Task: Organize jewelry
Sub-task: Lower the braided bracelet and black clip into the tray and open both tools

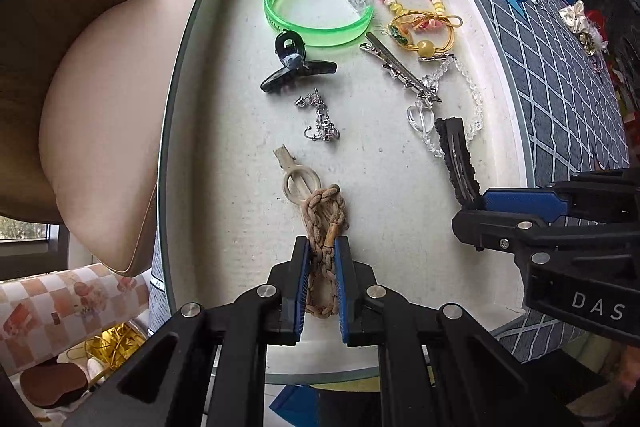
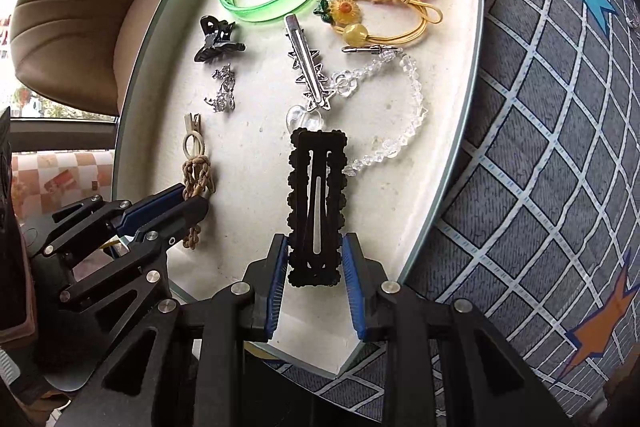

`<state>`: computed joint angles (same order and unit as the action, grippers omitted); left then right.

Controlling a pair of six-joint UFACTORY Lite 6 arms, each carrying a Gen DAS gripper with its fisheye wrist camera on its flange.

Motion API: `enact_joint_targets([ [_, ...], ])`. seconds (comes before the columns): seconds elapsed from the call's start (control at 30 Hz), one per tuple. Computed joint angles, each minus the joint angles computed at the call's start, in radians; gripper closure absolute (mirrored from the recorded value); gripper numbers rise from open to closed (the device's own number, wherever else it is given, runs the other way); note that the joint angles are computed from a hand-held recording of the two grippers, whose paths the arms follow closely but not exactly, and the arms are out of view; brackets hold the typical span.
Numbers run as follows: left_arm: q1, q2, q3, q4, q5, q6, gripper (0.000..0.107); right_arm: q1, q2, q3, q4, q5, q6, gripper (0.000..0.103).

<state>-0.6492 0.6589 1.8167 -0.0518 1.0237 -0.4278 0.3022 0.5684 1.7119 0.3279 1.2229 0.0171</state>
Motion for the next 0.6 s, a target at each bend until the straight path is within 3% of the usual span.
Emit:
enact_joint_targets([
  [0.6,-0.032,0.04,0.058,0.041,0.025,-0.026,0.087,0.015,0.034,0.005,-0.013,-0.032,0.015,0.072],
])
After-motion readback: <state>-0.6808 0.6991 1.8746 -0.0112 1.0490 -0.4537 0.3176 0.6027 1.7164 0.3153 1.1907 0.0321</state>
